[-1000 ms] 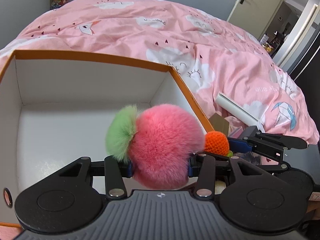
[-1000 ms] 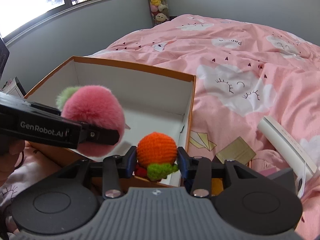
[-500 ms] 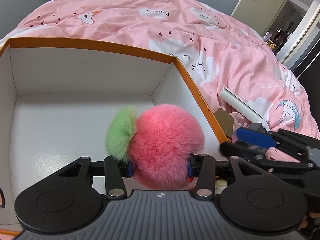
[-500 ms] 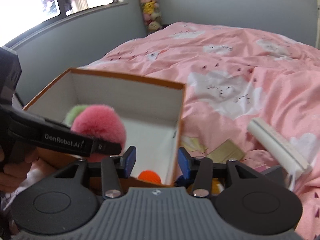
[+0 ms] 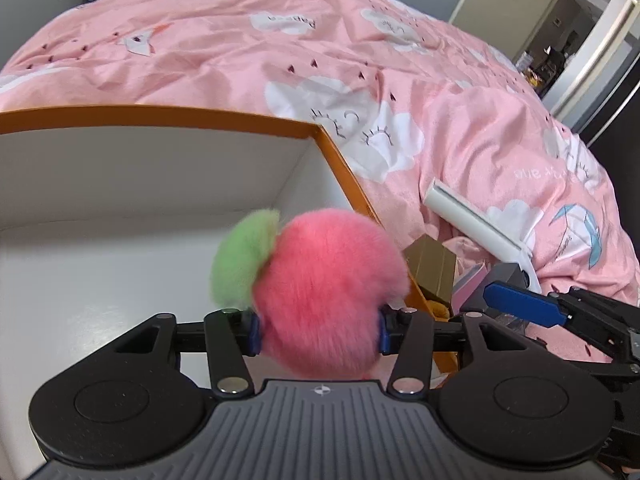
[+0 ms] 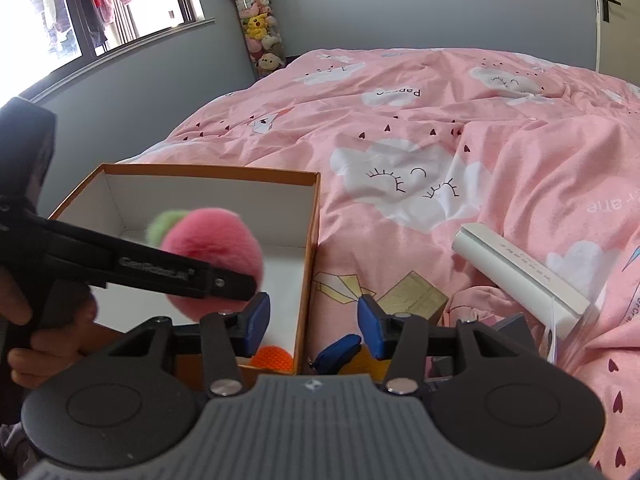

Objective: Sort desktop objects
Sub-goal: 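Open the right tool over the box while the left tool releases the pompom inside, then grasp the anime photo card with the right tool while the left tool reaches beside the box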

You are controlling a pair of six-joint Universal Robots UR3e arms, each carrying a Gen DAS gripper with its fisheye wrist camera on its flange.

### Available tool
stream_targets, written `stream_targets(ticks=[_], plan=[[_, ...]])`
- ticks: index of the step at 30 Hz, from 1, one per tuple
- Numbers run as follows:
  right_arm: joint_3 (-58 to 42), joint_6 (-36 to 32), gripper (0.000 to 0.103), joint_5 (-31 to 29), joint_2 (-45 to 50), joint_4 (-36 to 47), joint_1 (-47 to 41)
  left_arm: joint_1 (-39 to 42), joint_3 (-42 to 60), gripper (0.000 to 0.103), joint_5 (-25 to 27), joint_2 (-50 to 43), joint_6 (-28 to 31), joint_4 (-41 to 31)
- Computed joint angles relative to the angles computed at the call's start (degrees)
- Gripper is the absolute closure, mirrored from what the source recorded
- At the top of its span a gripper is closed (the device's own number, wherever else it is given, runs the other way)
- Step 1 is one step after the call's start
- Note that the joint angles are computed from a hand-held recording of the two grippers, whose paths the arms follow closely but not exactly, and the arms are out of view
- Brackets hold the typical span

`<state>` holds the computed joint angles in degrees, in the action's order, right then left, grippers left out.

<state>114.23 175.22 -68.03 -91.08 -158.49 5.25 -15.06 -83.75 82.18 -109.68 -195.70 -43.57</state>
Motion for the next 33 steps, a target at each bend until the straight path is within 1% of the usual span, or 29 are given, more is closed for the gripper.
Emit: stream_targets(ticks=[5,8,10,12,14,18,21,26,31,33], plan=[[-0.4,0.1,0.051,0.3,0.7,0.4,-0.4,-0.3,1.3,0.046,-0.5,-1.4,0.3,-1.9],[-0.6,0.4,0.051,0.3,1.3,0.3,-0.5,0.2,0.9,0.047,-1.8,-1.1,0.7,-2.4],[-0.5,0.4,0.051,0.3,1.3,0.2,-0.5,0.5,0.5,0.057,-3.2,-0.9,1.3,-2.8],[-0.4,0.3,0.05,0.4,1.1,0.2,-0.5,0.6,0.2,0.061,-4.5,-0.8,1.9,-3.5],[0.0,0.4,0.05,0.4,0.7,0.0,-0.6,0.3,-0.6,0.061,-4.4,-0.3,1.4,-3.0],[1.4,0.8,0.048,0.4,-0.6,-0.8,-1.0,-1.4,-3.2,0.061,-1.5,2.5,0.0,-0.6],[2.2,1.2,0.046,0.2,-1.2,-1.0,-1.3,-2.3,-6.2,0.055,-0.4,5.6,-0.6,2.1],[3.4,1.8,0.042,-0.3,-3.1,-1.2,-1.5,-4.5,-9.2,0.053,3.2,9.6,-0.8,4.8],[5.8,1.4,0.042,0.9,-7.5,-0.6,-3.4,-3.3,-14.9,0.052,0.8,15.8,-0.4,8.8],[6.9,0.8,0.042,1.9,-9.6,0.1,-4.6,-2.0,-17.5,0.052,-1.4,18.7,0.1,10.2]])
